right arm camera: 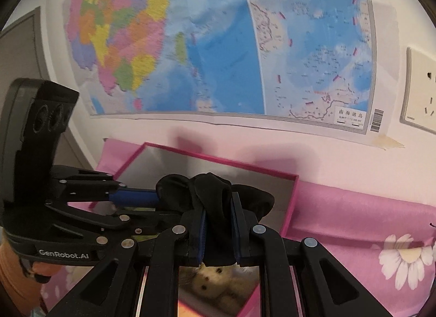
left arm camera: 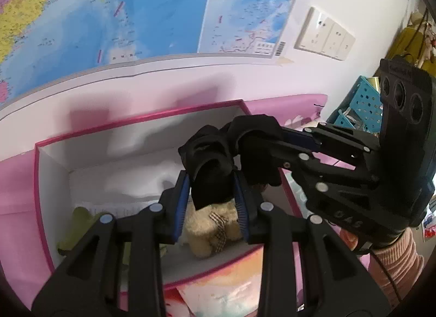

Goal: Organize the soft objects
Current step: 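Carry the black scrunchie into the pink shoebox and open the right gripper, then move the right gripper back to the pile toward the clear plastic packet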

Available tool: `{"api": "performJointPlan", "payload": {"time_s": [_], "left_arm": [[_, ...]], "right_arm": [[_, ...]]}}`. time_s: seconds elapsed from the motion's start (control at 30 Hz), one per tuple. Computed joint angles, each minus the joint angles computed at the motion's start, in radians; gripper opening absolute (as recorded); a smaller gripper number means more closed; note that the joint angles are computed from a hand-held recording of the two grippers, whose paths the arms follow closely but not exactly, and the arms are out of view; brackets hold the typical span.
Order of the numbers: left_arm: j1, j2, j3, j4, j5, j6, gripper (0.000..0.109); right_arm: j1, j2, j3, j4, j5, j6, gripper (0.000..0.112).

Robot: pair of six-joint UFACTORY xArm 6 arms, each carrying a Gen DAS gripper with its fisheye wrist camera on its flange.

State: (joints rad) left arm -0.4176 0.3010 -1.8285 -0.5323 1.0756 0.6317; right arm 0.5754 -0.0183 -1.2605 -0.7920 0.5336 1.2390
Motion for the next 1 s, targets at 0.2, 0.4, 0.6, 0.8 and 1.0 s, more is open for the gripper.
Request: {"api": "performJointPlan", "payload": {"time_s": [0.2, 0.4, 0.6, 0.8, 1.0], "left_arm": [[-0.009, 0.024, -0.030, 0.063, -0.023, -0.087, 0.058], [0.005, -0.136, 0.180, -0.029, -0.160, 0.044, 0.058], [0.078, -0.342, 0.381, -0.268, -0.126, 0.304, 0.058], [0.158, -0.553, 0.595, -0.380, -0.030, 0.507, 0.059], [0.224, -0.698, 0.763, -0.386, 0.092, 0.595, 0.059]], "right_arm": [[0.002, 0.077, -0.081, -0.021, 0.138, -0.009, 0.022], [0.015, 0.009, 0.003, -0.074, 0.113, 0.095, 0.028], [0.087, -0.135, 0.134, -0.134, 0.092, 0.175, 0.033], [0.196, -0.282, 0.265, -0.146, 0.069, 0.231, 0.037], [0.311, -0.352, 0.359, -0.100, 0.049, 0.275, 0.038]]}}
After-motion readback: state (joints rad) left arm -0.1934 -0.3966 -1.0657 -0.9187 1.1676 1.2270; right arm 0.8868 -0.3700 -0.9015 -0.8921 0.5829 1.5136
